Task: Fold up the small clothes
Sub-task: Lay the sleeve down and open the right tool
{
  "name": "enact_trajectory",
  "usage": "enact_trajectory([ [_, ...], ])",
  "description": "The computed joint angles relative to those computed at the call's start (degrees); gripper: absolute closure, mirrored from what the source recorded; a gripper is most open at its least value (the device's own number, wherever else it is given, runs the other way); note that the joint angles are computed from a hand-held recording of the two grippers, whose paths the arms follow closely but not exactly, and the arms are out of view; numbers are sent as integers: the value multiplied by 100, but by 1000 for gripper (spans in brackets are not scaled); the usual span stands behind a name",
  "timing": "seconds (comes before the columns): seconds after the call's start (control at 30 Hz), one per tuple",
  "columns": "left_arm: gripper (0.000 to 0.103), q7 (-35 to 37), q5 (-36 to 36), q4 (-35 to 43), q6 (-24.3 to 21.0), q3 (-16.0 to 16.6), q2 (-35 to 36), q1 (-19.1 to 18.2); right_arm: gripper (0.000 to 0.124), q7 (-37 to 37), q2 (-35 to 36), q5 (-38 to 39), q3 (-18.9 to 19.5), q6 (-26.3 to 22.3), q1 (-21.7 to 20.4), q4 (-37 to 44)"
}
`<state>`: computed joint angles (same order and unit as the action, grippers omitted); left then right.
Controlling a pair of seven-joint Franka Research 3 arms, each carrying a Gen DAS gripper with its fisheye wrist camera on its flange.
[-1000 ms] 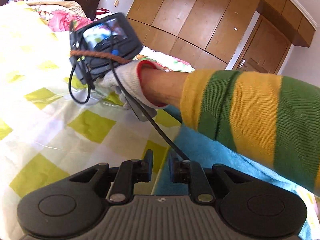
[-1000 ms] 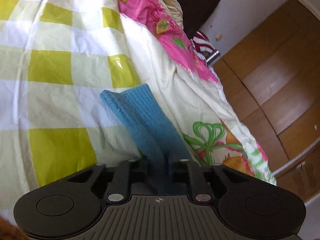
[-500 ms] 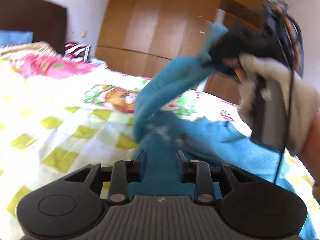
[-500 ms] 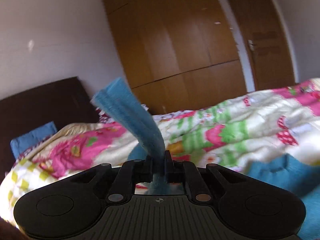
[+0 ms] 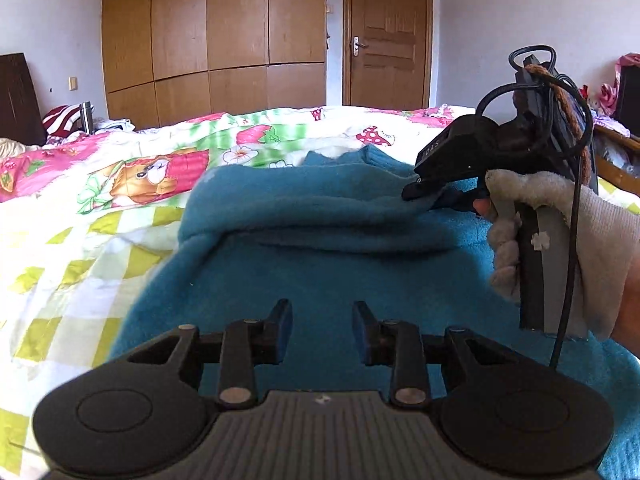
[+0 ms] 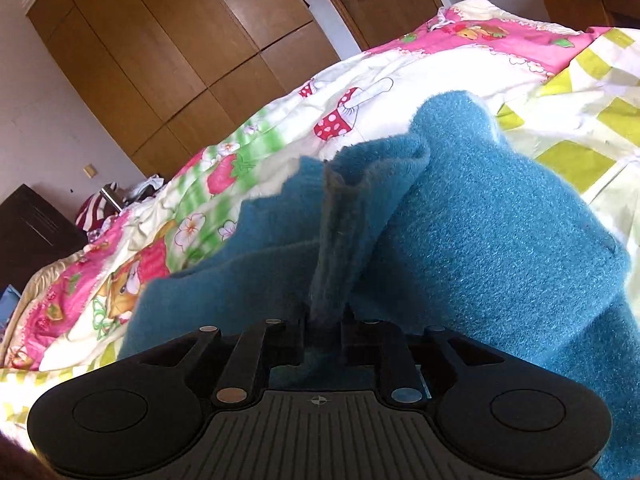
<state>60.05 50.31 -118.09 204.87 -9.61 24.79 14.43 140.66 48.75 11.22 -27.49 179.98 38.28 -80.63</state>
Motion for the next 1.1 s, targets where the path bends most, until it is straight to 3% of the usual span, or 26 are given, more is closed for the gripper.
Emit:
enact_trajectory([
  [0.1,57,446,-484,103,123,286,64,-353,94,-266,-21,742,-600,241,508,-355],
  [0.17,57,676,-793,200,184,385,132,-494,95,370,208,615,-1543,127,1130,-553],
  [0.23,56,714,-916,397,114,329,261,-483,101,419,411,881,-2064,-104,1453,-611],
  [0.3,56,576,-710,704,-237,71,437,-264,108,777,496,475,-2289,-277,1526,-631],
  [0.37,56,663,-697,921,-605,-15,570,-217,113,640,366,229,-2107,-181,1364,-693],
  [0.47,56,775,-637,1002,-862,-454,678,205,117,406,301,-59,-1959,-283,1176,-587],
  [0.53,56,941,-779,924,-508,-361,644,176,117,366,286,52,-2069,-60,1273,-704],
  [0.57,55,1012,-874,926,-273,-95,627,-45,118,697,403,-167,-2422,-19,1501,-792],
  [0.6,55,1243,-1097,935,-139,79,626,-229,120,992,526,-511,-2670,-61,1596,-763],
  [0.63,51,1362,-1141,1031,-189,53,677,-235,121,886,631,-476,-2718,-272,1563,-610],
  [0.67,50,1375,-1054,1217,-456,-174,775,-73,121,378,686,-58,-2565,-597,1416,-369],
  [0.73,50,1241,-561,1712,-1472,-1039,1111,579,120,-510,630,73,-2010,-1432,946,168],
  [0.77,50,1395,-568,1870,-1988,-1278,1224,712,120,-355,563,-411,-1941,-1449,919,137],
  [0.8,50,1471,-515,1953,-2327,-1317,1276,721,120,-155,421,-884,-1944,-1312,995,-76],
  [0.87,50,1542,-542,1713,-2198,-1126,1143,679,112,-68,-20,-1097,-2030,-692,1287,-851],
  [0.9,50,1772,-730,1434,-2028,-1275,1013,905,111,-29,-228,-1213,-2132,-442,1477,-1225],
  [0.97,50,2076,-834,910,-1833,-1859,776,1646,99,-274,-785,-1422,-2409,-101,2013,-2118],
  [1.03,50,2222,-920,467,-1728,-2064,470,2061,81,-664,-1518,-1520,-2537,99,2486,-3033],
  [1.1,49,2470,-1014,58,-1908,-2826,319,2974,77,-896,-2174,-1569,-2925,54,3173,-3856],
])
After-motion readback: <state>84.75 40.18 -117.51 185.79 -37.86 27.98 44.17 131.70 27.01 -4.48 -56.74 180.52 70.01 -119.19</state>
